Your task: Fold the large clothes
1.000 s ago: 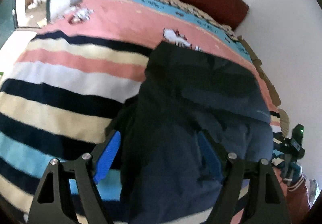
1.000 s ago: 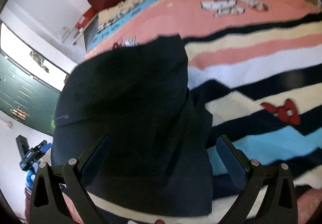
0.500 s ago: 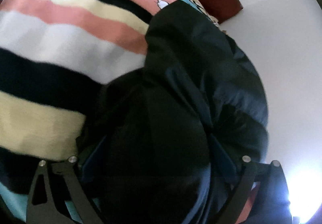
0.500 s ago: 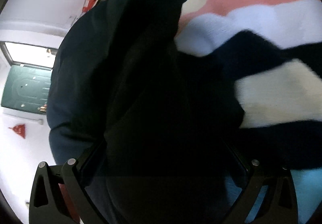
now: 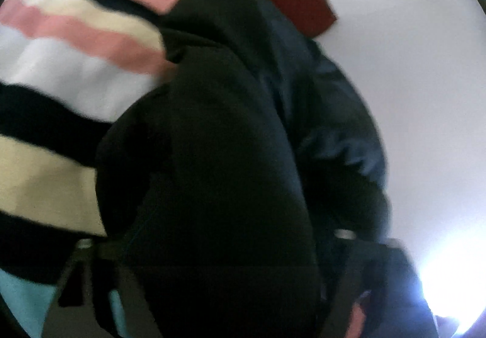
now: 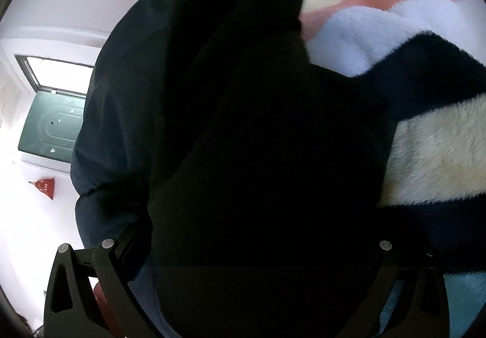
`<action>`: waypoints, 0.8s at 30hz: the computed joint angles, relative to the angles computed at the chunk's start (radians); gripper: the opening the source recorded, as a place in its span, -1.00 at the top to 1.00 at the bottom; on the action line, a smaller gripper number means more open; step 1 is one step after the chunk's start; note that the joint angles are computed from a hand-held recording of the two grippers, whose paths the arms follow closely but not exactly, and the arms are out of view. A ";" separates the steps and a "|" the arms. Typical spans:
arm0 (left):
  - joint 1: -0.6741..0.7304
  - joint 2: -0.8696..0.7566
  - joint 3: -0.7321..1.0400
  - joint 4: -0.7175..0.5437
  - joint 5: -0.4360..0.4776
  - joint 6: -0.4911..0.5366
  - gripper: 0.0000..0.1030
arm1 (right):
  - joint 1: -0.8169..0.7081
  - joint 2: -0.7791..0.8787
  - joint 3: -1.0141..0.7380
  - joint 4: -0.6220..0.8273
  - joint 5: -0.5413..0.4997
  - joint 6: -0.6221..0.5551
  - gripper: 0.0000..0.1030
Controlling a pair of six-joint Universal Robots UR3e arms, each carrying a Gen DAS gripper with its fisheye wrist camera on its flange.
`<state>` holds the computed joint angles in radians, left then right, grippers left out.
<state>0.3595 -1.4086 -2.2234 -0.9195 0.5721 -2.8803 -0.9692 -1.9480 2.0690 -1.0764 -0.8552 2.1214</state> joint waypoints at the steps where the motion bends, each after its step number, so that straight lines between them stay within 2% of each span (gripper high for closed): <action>1: -0.018 0.002 0.003 0.036 -0.001 -0.028 0.02 | 0.003 -0.015 -0.015 0.057 0.017 -0.040 -0.74; 3: -0.048 0.000 0.015 0.094 -0.010 -0.084 0.20 | 0.022 -0.040 -0.059 0.133 0.042 -0.085 -0.29; 6: -0.060 0.021 0.031 0.127 -0.048 -0.123 0.45 | 0.060 -0.077 -0.141 0.193 0.067 -0.089 0.05; 7: -0.058 0.037 0.036 0.116 -0.068 -0.121 0.52 | 0.065 -0.093 -0.163 0.208 0.069 -0.087 0.10; 9: -0.064 0.063 0.067 0.096 -0.089 -0.121 0.55 | 0.078 -0.120 -0.217 0.237 0.088 -0.084 0.26; 14: -0.074 0.099 0.151 0.056 -0.121 -0.139 0.55 | 0.075 -0.179 -0.362 0.380 0.138 -0.119 0.40; 15: -0.058 0.128 0.163 0.014 -0.142 -0.121 0.55 | 0.081 -0.187 -0.387 0.407 0.151 -0.127 0.41; 16: -0.019 0.175 0.179 -0.109 -0.168 -0.043 0.55 | 0.104 -0.178 -0.413 0.404 0.170 -0.110 0.42; 18: 0.026 0.244 0.221 -0.269 -0.200 0.041 0.55 | 0.101 -0.172 -0.510 0.511 0.190 -0.153 0.43; 19: 0.021 0.257 0.231 -0.267 -0.204 0.026 0.55 | 0.102 -0.162 -0.559 0.556 0.200 -0.171 0.43; 21: 0.058 0.307 0.276 -0.419 -0.221 0.113 0.55 | 0.092 -0.153 -0.666 0.678 0.215 -0.226 0.43; 22: 0.100 0.334 0.323 -0.591 -0.238 0.223 0.55 | 0.080 -0.144 -0.733 0.762 0.220 -0.267 0.43; 23: 0.127 0.358 0.353 -0.702 -0.250 0.292 0.55 | 0.069 -0.134 -0.791 0.830 0.225 -0.300 0.43; 24: 0.162 0.379 0.400 -0.858 -0.260 0.394 0.55 | 0.072 -0.135 -0.813 0.853 0.234 -0.308 0.43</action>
